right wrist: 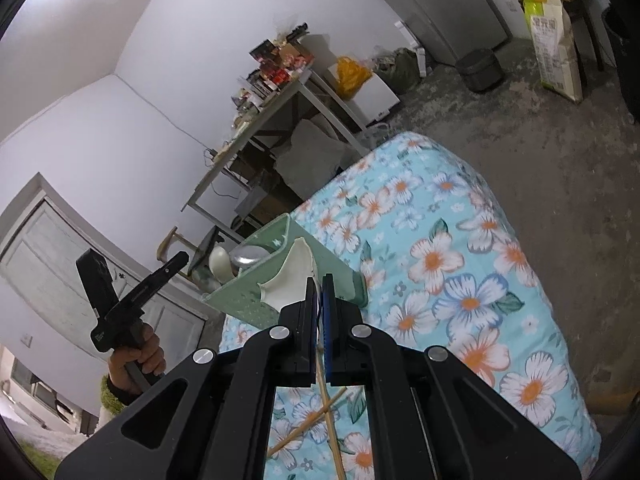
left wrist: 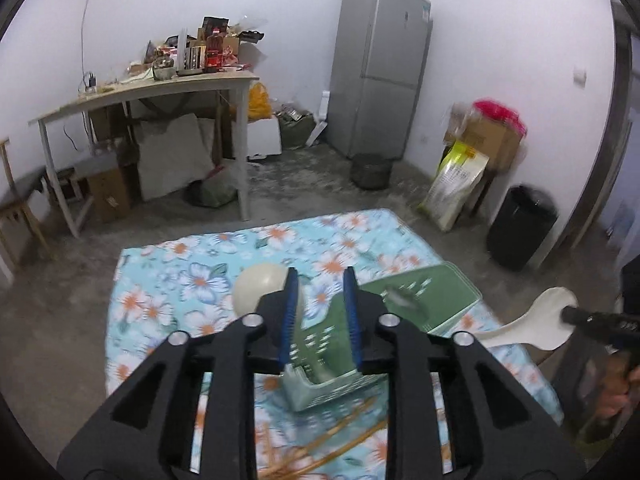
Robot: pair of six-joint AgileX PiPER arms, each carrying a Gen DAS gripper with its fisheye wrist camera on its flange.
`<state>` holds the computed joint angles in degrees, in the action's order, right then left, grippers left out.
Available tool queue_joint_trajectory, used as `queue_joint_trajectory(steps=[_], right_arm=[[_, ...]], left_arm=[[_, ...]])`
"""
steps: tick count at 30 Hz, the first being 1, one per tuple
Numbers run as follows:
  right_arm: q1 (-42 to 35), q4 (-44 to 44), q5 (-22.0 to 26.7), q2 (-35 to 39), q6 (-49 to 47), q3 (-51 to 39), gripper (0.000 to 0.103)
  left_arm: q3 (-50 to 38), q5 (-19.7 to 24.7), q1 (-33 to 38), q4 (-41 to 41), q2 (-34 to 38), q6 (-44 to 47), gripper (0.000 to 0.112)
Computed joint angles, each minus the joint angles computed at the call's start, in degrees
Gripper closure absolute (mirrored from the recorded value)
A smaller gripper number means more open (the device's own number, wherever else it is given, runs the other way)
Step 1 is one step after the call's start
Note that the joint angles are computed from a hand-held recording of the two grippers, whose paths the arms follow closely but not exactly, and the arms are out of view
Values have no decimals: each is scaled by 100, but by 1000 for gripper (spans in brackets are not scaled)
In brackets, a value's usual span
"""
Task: Organize utensils
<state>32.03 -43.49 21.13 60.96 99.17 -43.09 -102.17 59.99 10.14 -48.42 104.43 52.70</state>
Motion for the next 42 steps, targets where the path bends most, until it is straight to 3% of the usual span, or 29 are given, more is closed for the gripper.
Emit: queue_joint_trajectory(steps=[8,13,18,24,30,35,36,38,42], right_arm=[[-54,-118,329,134,-595,-607,100],[-254,173,649,605,-1611,-1297,100],[62,-107,1813,1475,-2401,-2405,100],[476,-248,2885,2349,-3256,-3520,100],[806,-394,3557,3203,-4198,-4678,100],[578,337,3644,3782,-4975,-5476,95],[474,550,3473,3753,-5006,-5477,93],[316,848,3149,3608,-4938,-5384,79],[85,1162,2556,3294,-4674,-5070,72]], left_arm=[[755,68,515,-791,-432,518,70],[1544,-71,906,-1013,-897,1048,59],[2333,-329,1213,-937,-1259,1442,59],[3018,-631,1483,-868,-1506,1862,58],[3249,-707,1600,-966,-1613,2124,55],[3351,-760,1665,-1029,-1654,2173,52],[3344,-749,1701,-1038,-1634,2176,51],[3391,-773,1756,-1082,-1647,2239,49],[3433,-863,1841,-1103,-1622,2268,46]])
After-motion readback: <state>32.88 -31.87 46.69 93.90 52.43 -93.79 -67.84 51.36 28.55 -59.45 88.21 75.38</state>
